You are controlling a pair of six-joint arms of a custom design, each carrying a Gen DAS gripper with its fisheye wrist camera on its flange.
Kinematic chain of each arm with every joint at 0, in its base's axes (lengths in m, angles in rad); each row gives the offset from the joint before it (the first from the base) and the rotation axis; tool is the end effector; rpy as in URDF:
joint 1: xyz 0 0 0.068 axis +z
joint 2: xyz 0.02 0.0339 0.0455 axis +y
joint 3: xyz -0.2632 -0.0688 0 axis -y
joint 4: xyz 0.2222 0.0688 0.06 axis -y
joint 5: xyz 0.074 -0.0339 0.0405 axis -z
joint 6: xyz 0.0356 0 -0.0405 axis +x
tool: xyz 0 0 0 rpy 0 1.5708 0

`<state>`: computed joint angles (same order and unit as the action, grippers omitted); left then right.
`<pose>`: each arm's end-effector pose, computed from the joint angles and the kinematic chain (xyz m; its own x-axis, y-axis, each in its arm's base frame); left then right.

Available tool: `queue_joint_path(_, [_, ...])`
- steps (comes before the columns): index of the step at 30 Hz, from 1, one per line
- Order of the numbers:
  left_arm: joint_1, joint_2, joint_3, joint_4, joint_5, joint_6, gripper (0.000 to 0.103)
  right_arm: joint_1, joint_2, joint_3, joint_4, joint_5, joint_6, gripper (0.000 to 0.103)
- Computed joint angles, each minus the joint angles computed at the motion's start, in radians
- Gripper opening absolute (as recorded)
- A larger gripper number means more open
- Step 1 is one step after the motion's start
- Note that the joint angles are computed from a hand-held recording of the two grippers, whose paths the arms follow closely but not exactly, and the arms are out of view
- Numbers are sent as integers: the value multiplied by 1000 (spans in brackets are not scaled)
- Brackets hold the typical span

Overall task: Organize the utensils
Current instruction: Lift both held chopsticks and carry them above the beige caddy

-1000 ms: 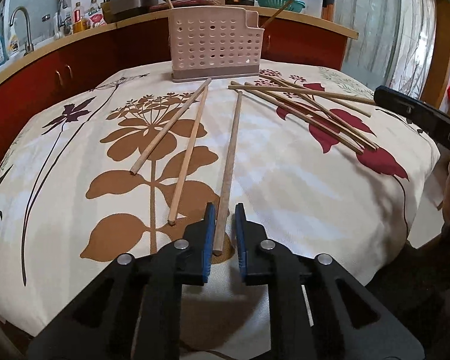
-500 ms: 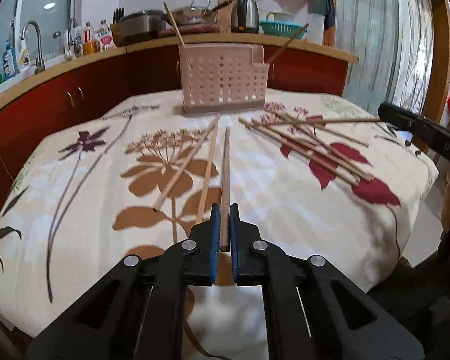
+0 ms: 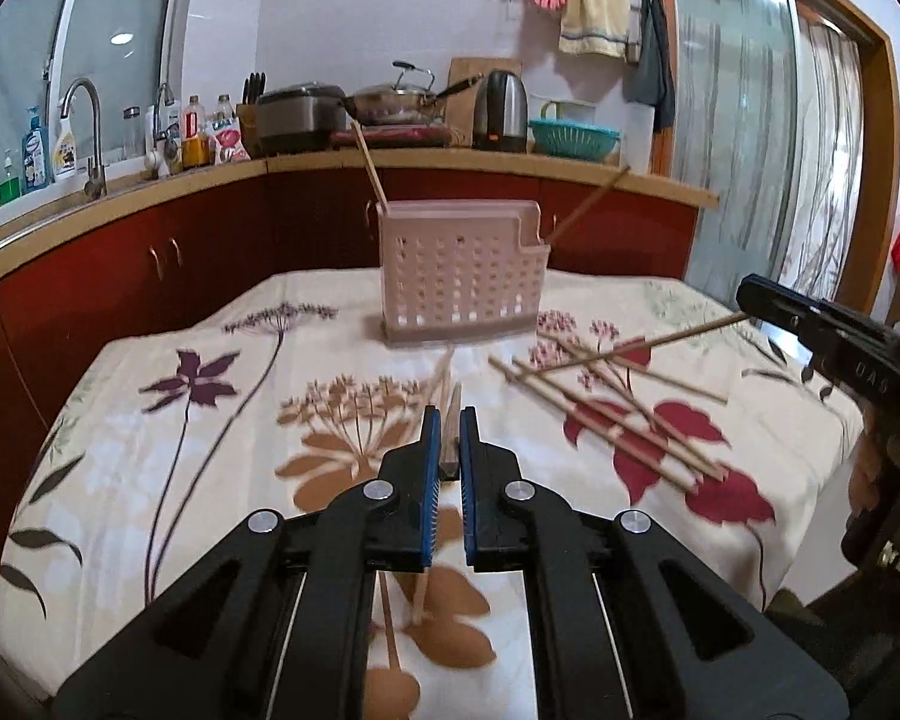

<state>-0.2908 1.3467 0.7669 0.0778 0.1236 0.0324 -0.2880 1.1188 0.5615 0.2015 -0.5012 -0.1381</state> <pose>0.2633 -0.0834 0.2460 -0.4482 0.1677 -0.8781 0.4028 0.9148 -0.0309 0.2196 -0.0472 0.2470 -0.3057 -0.0354 -0.9515 -0.2270 0.9732 0.0367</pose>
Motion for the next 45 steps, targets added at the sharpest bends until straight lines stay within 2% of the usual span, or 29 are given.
queue_joint_path(14, [11,216,358,-91,13,40,7,59,241,240,114,37,65,6])
queue_joint_path(27, [12,424,677,-158,41,59,7,78,433,444,122,44,112,7])
queue_joint_path(33, [9,487,766,-170,47,62,7,93,474,485,117,61,106,7])
queue_joint_path(45, [14,516,856,-186,50,79,7,87,477,537,93,50,115,7])
